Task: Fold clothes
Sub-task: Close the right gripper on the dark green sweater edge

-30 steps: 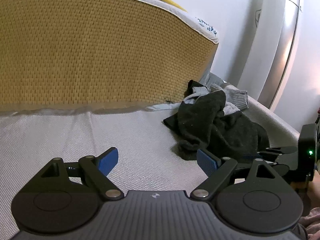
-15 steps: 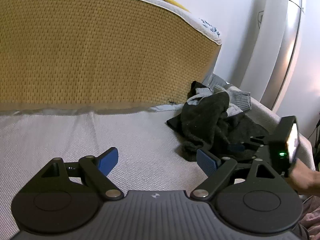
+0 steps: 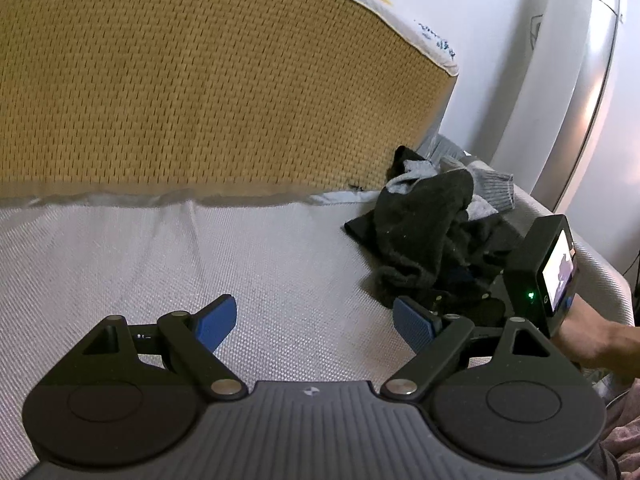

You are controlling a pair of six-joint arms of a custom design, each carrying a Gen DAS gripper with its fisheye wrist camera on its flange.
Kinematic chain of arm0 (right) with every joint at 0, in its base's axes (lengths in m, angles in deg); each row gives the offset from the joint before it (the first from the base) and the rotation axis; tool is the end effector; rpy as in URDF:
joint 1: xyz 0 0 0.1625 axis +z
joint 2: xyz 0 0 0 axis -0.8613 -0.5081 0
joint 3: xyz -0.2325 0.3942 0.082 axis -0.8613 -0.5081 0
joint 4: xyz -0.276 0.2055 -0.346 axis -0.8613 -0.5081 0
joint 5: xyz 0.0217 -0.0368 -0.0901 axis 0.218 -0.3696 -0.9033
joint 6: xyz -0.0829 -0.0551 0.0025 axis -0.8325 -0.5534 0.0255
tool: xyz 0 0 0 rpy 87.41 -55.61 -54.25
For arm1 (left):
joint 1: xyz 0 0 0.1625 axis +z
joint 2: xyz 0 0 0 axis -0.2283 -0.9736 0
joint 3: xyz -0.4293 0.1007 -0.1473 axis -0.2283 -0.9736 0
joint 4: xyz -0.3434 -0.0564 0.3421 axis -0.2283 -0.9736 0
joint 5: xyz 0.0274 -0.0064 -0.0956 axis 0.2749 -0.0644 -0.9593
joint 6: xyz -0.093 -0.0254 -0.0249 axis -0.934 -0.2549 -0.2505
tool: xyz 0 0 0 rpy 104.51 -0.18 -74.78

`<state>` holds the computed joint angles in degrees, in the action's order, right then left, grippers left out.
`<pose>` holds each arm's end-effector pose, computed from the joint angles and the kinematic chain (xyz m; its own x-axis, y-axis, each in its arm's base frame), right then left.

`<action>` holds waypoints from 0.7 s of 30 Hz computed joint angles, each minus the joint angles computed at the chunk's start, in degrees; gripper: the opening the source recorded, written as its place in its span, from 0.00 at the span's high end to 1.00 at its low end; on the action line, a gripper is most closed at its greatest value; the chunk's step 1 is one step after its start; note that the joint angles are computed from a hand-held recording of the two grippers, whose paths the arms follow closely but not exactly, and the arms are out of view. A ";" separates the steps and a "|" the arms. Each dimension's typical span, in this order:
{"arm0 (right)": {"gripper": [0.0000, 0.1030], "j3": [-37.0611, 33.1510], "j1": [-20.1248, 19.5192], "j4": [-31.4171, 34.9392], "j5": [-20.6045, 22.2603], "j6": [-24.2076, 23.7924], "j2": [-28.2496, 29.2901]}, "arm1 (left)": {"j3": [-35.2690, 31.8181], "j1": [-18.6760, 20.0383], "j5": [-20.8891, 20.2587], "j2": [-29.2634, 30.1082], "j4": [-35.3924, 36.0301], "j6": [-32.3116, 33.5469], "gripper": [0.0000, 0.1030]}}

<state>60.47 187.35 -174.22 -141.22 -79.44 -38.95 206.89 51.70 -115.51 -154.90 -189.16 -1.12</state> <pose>0.4015 -0.4311 0.0903 -0.1273 -0.4526 0.8826 -0.8947 0.4365 0.0948 -0.0808 -0.3111 0.4230 -0.8310 0.3477 -0.4343 0.5536 0.5940 -0.5837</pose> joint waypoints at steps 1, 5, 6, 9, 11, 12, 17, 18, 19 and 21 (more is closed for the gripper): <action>0.62 -0.20 -0.06 -1.62 0.09 -2.64 0.67 | 0.01 0.25 -0.20 0.06 -0.17 0.13 0.15; 0.60 -0.99 -0.42 -11.77 0.22 -17.02 4.14 | 0.00 1.04 -0.70 0.24 -0.61 0.55 0.15; 0.60 -1.12 -0.60 -12.83 0.52 -19.41 4.60 | 0.01 1.25 -0.76 0.30 -0.65 0.58 0.15; 0.59 -1.49 -1.27 -15.56 1.71 -26.76 5.84 | 0.02 1.76 -0.90 0.65 -0.62 0.54 0.15; 0.59 -1.90 -1.68 -17.79 2.00 -31.71 6.98 | -0.02 2.00 -0.99 0.84 -0.50 0.60 0.15; 0.59 -1.91 -1.88 -17.35 2.27 -32.24 7.01 | -0.04 2.06 -0.97 0.94 -0.43 0.61 0.15; 0.80 -2.74 -2.27 -14.70 1.61 -30.50 7.40 | -0.07 2.51 -1.24 1.25 -0.73 0.86 0.15; 0.82 -2.72 -2.18 -13.41 1.64 -29.10 7.08 | -0.08 2.64 -1.27 1.30 -0.86 0.89 0.15; 0.83 -2.41 -1.95 -11.79 2.09 -27.80 6.46 | -0.05 2.77 -1.31 1.34 -1.06 0.94 0.15; 0.84 -1.85 -1.51 -8.63 3.05 -25.29 5.24 | 0.01 3.07 -1.40 1.41 -1.47 1.04 0.15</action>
